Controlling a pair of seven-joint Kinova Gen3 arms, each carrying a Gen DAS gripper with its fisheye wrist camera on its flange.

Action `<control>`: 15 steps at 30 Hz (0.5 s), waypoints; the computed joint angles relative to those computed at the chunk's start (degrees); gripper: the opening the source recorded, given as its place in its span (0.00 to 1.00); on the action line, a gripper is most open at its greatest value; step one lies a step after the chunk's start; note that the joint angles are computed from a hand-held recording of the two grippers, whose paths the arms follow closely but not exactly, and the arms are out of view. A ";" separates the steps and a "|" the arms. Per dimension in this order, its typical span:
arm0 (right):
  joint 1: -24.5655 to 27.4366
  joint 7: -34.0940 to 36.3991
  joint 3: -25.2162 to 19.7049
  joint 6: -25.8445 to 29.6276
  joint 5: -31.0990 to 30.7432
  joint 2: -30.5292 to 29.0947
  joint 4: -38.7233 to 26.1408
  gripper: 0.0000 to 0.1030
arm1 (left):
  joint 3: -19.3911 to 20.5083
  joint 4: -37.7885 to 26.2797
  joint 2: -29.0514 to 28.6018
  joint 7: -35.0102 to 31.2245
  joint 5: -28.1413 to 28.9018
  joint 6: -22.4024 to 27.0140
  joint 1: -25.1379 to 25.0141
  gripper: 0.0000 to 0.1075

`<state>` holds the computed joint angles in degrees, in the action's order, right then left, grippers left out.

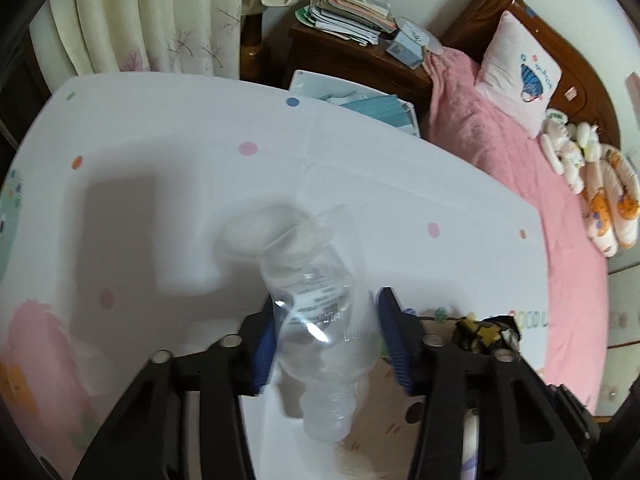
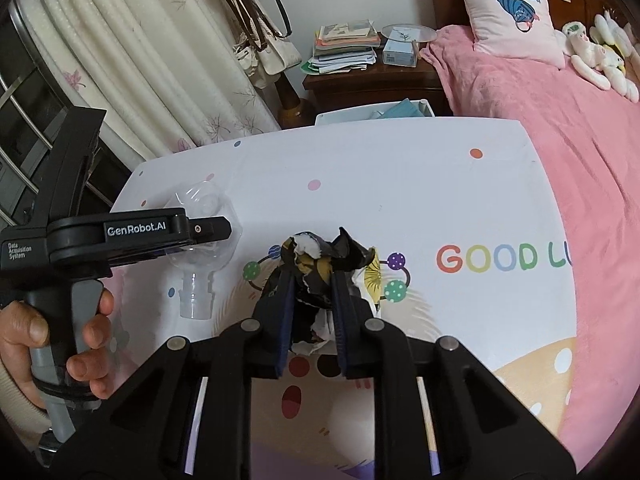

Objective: Collect trash
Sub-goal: 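Grasp the black-and-gold wrapper with the right gripper while the left gripper grasps the clear plastic bottle, then carry both items over the trash bin and open both grippers to drop them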

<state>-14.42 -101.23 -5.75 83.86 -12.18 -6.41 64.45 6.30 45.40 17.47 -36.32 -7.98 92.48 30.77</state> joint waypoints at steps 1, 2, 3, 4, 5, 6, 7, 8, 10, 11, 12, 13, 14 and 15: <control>-0.03 0.07 -0.04 0.00 0.09 -0.15 0.04 0.13 | -0.05 0.06 0.06 0.05 -0.34 -0.02 0.22 0.42; -0.07 0.02 -0.11 0.08 0.18 -0.25 -0.06 0.13 | -0.05 0.19 0.07 0.08 -0.70 -0.08 0.54 0.42; -0.08 -0.08 -0.15 0.11 0.21 -0.48 0.02 0.13 | 0.01 0.60 -0.16 0.09 -0.78 -0.42 0.72 0.42; -0.09 -0.31 -0.18 0.21 0.21 -0.67 -0.03 0.12 | 0.12 0.95 -0.38 0.14 -0.79 -0.69 0.90 0.42; -0.03 -0.45 0.04 0.36 -0.27 -1.03 0.05 0.12 | 0.20 0.85 -0.40 0.22 -1.12 -0.46 1.27 0.42; 0.00 -0.58 0.13 0.64 -0.49 -0.95 -0.27 0.11 | 0.26 0.73 -0.46 0.33 -1.71 -0.08 1.84 0.42; 0.03 -0.92 0.14 0.92 -0.71 -1.22 -0.26 0.11 | 0.36 0.87 -0.90 0.41 -2.17 0.26 2.38 0.42; 0.04 -1.27 0.12 1.17 -0.91 -1.51 -0.25 0.11 | 0.51 1.07 -1.35 0.53 -2.39 0.45 2.76 0.42; -0.03 -2.41 -0.22 1.78 -1.00 -2.40 -0.13 0.11 | 0.95 0.81 -2.03 0.77 -2.69 1.62 3.57 0.42; -0.12 -3.06 -0.50 2.11 -0.93 -2.93 -0.13 0.11 | 1.20 1.20 -2.75 0.89 -2.83 1.89 4.02 0.42; -0.26 -3.75 -0.86 2.46 -0.82 -3.51 -0.15 0.11 | 1.53 1.27 -3.32 1.03 -3.14 2.47 4.60 0.42; -0.44 -4.56 -1.30 2.93 -0.70 -4.19 -0.27 0.11 | 1.95 1.33 -4.03 1.06 -3.64 3.34 5.37 0.42; -0.63 -5.40 -1.79 3.30 -0.55 -4.86 -0.33 0.11 | 2.40 1.64 -4.98 1.15 -4.21 4.09 6.21 0.42; -0.85 -6.30 -2.37 3.80 -0.32 -5.58 -0.53 0.11 | 2.88 2.20 -6.04 1.41 -4.67 4.68 6.93 0.42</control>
<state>-15.27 -107.53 -8.12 87.66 -12.50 -11.99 63.92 9.18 47.60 11.42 -34.91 -12.66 97.17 37.70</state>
